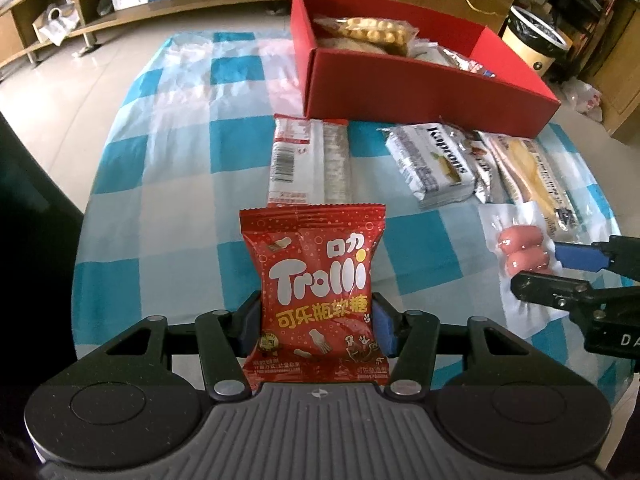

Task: Organize snacks
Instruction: 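Lift the Trolli bag and sausage pack and carry them over the red box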

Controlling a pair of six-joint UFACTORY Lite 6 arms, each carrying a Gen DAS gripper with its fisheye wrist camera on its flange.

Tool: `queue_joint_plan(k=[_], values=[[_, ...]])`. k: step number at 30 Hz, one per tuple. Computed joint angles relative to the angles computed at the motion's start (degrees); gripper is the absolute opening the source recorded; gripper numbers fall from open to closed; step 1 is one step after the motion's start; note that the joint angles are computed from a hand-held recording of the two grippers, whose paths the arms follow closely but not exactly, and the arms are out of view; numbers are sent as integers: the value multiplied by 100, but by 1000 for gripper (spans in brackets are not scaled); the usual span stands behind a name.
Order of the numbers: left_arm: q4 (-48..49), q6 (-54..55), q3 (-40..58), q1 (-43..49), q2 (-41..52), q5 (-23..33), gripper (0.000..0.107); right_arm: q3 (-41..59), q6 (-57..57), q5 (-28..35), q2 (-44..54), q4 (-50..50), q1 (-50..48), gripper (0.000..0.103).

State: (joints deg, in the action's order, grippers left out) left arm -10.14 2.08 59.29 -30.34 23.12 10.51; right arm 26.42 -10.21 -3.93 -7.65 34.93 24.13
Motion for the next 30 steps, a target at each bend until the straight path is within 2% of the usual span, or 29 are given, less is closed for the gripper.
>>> queue_joint_plan(k=[5,9,11,17,22,30], values=[[1024,-1167,-218,-228,-152,-164,62,-165,-45,-30,-267,88,20,52],[1909,-2040,17,-393,-118,54,62,-224,-766,-25,-468,815,56,52],[2184,-2296,249,-463,-41,95,62,-188,-432,9,-482,459,-26,52],[2641,-2723,700,-600,136,85,62,25,-568,-33,-279,531,-182,52],[3395,-3448,916,-678,290,108,62,168,-58,-53,-161,-32,-318,52],[3587,-3690,1362,-771,528,204,62,208,334,-23,-383,-533,-537,52]])
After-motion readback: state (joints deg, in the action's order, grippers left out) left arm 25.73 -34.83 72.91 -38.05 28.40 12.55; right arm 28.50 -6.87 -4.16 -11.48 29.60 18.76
